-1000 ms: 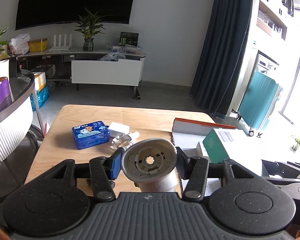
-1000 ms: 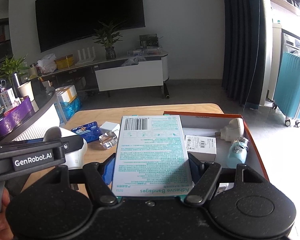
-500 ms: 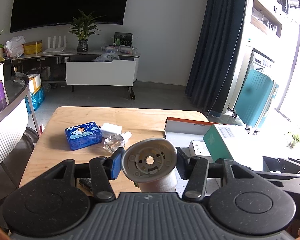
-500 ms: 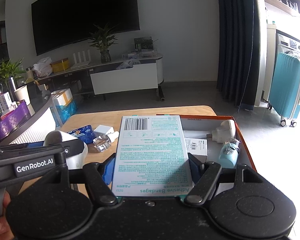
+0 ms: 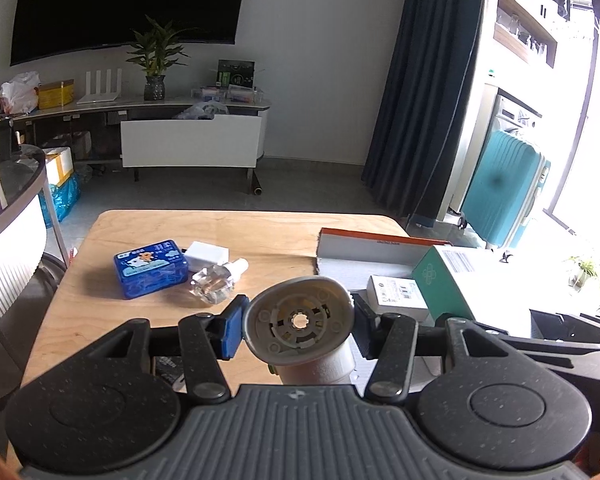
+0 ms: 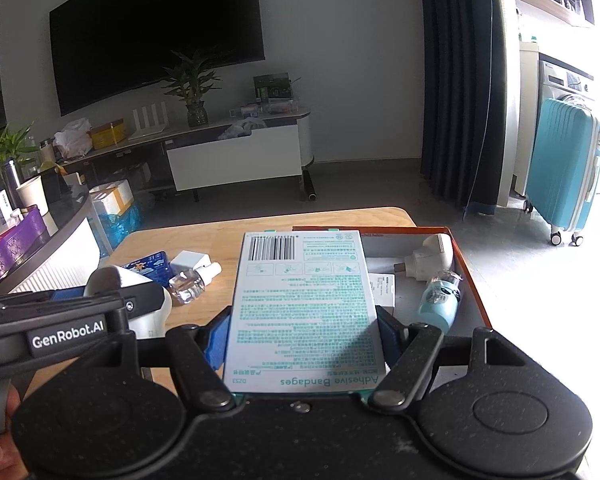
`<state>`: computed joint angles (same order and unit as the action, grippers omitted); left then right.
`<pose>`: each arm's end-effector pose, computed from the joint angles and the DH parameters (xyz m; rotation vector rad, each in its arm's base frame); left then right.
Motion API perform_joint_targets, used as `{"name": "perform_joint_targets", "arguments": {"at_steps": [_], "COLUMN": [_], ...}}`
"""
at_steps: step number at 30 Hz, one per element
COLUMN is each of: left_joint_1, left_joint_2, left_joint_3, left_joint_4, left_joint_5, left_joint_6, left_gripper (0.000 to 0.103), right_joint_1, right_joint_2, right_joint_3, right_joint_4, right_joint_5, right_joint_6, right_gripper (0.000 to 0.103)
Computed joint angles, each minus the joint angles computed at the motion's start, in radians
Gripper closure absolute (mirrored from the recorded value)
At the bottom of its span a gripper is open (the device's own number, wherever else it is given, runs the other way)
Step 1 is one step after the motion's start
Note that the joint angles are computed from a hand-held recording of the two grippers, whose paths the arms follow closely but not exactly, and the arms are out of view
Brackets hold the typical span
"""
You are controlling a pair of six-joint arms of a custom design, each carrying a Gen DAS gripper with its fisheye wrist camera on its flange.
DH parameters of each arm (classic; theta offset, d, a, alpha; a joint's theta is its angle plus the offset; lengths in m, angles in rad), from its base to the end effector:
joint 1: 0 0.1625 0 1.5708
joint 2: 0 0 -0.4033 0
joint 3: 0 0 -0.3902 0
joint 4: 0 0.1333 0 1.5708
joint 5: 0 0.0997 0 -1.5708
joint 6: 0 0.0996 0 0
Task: Organize rigid objects
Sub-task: 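Carry the white plug and the bandages box with both grippers over the foam-lined box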
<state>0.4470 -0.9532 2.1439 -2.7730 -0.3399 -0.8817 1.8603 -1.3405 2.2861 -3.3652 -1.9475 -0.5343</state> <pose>-0.3332 -0.4117 0.0969 0.2521 2.1455 -1.2942 0.2228 -0.4093 0.2524 0.7963 -2.3557 1.0534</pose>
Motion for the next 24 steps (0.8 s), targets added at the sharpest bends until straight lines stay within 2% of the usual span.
{"name": "perform_joint_targets", "arguments": {"at_steps": [24], "left_joint_1": [0.025], "left_joint_2": [0.116], "left_joint_3": [-0.098], "left_joint_4": [-0.186], "left_joint_5": [-0.066], "left_joint_6": [0.217], "left_gripper": [0.050], "right_joint_1": [-0.064], "right_joint_2": [-0.036], "right_joint_3": [-0.006], "right_joint_4": [-0.026], "right_joint_5": [-0.014], "right_joint_6": [-0.005], "right_gripper": [0.018]}}
